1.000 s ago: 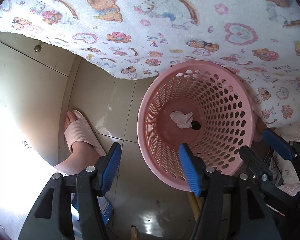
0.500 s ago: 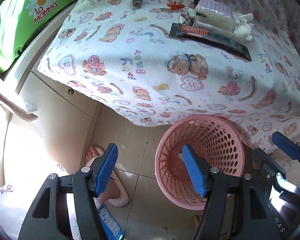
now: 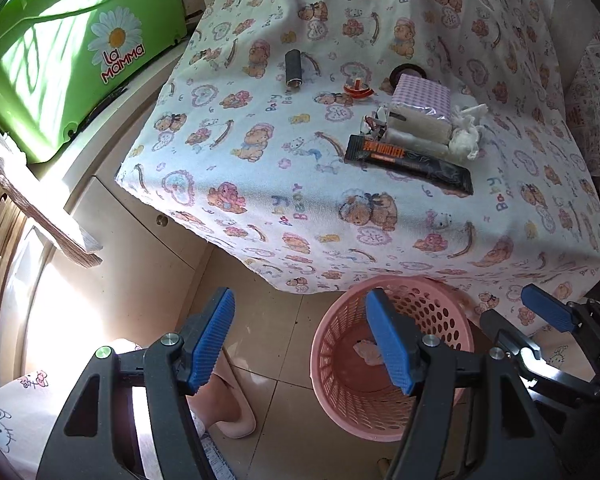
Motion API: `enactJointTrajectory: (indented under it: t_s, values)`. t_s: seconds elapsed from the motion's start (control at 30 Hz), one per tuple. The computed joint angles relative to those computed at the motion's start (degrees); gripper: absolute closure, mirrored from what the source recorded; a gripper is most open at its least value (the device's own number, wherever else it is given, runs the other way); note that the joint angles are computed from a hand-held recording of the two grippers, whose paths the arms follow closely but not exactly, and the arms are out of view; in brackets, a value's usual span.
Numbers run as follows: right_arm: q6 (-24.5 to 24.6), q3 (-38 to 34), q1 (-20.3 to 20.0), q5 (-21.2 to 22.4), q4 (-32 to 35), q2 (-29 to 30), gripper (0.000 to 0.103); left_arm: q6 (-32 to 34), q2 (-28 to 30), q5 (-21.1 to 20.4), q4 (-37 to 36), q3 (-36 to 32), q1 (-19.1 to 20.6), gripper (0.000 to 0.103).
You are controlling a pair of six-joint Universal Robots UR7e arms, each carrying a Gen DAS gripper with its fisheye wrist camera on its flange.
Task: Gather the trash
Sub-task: 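Raise both open tools back toward the table items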
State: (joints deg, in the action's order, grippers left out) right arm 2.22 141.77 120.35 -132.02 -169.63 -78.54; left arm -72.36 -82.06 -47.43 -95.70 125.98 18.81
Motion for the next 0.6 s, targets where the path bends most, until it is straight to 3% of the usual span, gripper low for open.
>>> enactJointTrajectory:
  t_s: [0.13,0.3,0.43,0.6]
  values:
    - [0.9,-1.7,1.8,-0.8,-1.2,1.4,0.052,3.8,-0.4,-0.1,-3.2,-0.5,0.7,0.039]
    - [0.6,-4.2,4.3,-1.5,-3.8,3.0,0.052,2.7,-2.3,4.7,-1.0,-1.6,0.0,0.039]
    - [-2.2,-4.4,6.1,-3.1,-11.2,4.1,0.052,0.5,-4.4,7.7,2.2,-1.6,0.0,0.039]
    - [-8.1,-4.8,6.5,-5.5,-20.5,5.9,0.052,-0.5,-6.1,8.1,2.8,-0.8,0.7,0.039]
